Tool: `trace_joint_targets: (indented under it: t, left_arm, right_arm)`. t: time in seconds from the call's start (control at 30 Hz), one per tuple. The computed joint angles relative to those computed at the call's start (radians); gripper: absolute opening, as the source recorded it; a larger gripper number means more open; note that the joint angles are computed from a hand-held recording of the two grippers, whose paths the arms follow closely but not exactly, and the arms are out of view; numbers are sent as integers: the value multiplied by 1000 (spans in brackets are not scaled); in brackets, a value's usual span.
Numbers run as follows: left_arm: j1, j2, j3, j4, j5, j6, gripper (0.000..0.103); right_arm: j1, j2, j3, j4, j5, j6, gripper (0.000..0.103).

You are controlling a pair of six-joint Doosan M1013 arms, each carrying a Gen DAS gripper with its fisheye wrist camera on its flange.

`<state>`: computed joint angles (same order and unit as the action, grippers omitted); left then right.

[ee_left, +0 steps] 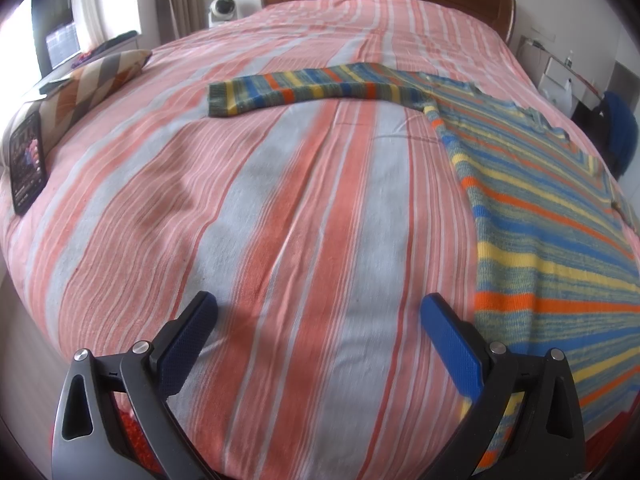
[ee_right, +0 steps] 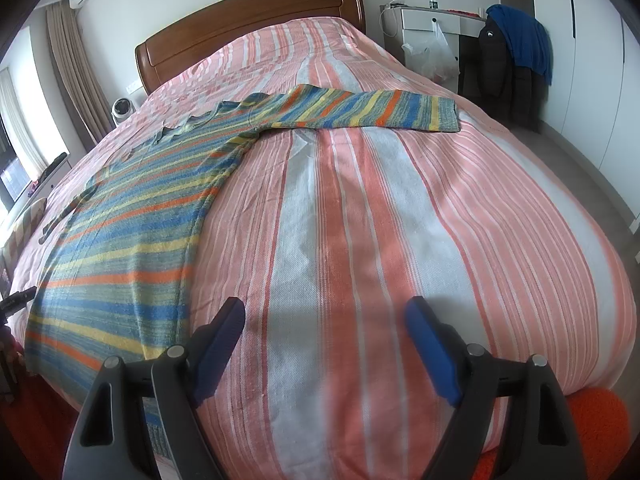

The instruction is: Fold small clothes

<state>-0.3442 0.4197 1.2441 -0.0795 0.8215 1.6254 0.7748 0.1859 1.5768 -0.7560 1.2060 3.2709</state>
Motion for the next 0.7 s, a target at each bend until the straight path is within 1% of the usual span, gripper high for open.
trace_joint_targets:
  t: [0.57,0.67,0.7]
  left_arm:
    - [-1,0,0,3,1,-1,102]
    - [0,1,0,-2,2,1,102]
    - [0,3,-2,-3,2,3,102]
  right_arm:
    - [3,-10,5,-8,-12,26,81]
    - [-5,-42,23,-16,-57,96,81]
    - [-15,-60,31,-20,-80,113,81]
